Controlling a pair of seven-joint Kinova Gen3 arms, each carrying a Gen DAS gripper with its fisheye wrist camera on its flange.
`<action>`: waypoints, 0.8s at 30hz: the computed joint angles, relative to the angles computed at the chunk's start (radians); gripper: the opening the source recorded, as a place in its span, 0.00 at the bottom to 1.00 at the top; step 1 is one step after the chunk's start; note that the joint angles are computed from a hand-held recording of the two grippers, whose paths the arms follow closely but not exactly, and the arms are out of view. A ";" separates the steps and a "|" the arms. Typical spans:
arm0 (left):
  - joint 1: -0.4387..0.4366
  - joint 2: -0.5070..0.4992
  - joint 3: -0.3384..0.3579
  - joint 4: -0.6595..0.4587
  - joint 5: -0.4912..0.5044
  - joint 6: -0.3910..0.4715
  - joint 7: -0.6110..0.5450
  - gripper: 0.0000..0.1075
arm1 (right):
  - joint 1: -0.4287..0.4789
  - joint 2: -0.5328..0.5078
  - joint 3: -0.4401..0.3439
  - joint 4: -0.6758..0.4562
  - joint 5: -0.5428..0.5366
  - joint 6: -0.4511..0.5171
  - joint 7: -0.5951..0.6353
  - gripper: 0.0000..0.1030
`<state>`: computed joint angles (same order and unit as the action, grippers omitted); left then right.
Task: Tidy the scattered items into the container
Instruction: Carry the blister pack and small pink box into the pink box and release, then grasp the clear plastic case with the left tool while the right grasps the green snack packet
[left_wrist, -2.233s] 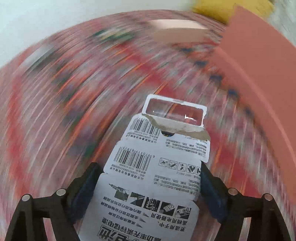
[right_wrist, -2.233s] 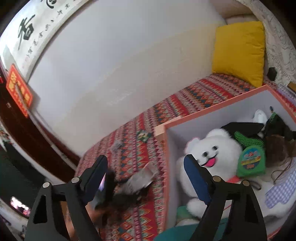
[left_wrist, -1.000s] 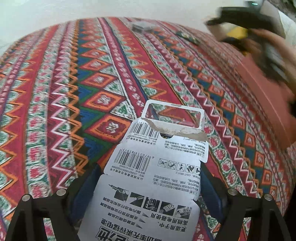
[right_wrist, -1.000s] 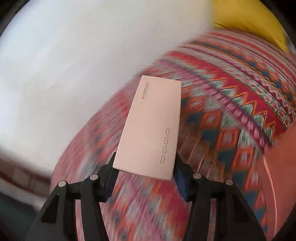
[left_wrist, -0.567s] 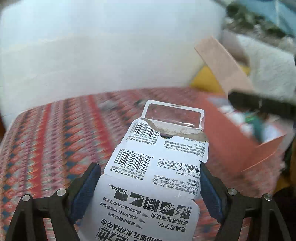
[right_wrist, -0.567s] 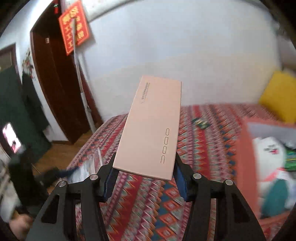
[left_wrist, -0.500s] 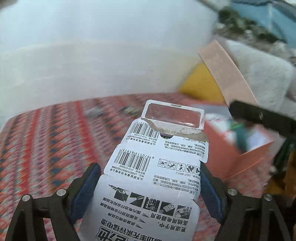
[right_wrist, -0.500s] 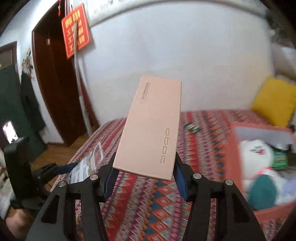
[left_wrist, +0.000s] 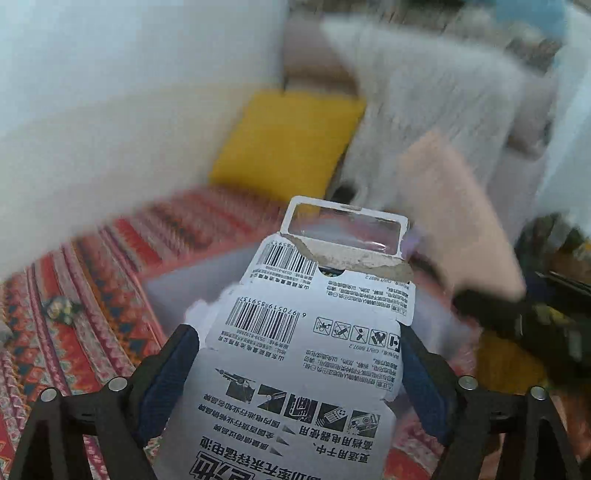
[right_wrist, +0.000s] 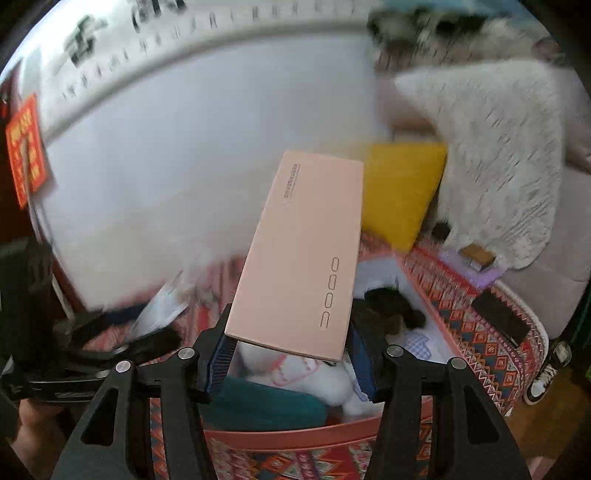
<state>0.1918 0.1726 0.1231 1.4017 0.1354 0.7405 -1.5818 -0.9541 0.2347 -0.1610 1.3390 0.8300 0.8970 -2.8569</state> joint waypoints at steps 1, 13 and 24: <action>-0.026 0.010 0.012 -0.001 0.033 0.011 0.002 0.82 | 0.043 0.033 -0.032 -0.041 -0.041 0.041 0.040 0.72; -0.321 -0.378 -0.029 0.460 0.322 -0.160 -0.169 0.90 | -0.093 0.017 -0.012 0.033 0.049 0.009 -0.147 0.90; -0.218 -0.605 -0.454 0.659 0.019 -0.148 -0.174 0.95 | -0.139 0.222 -0.327 -0.254 0.279 -0.090 0.175 1.00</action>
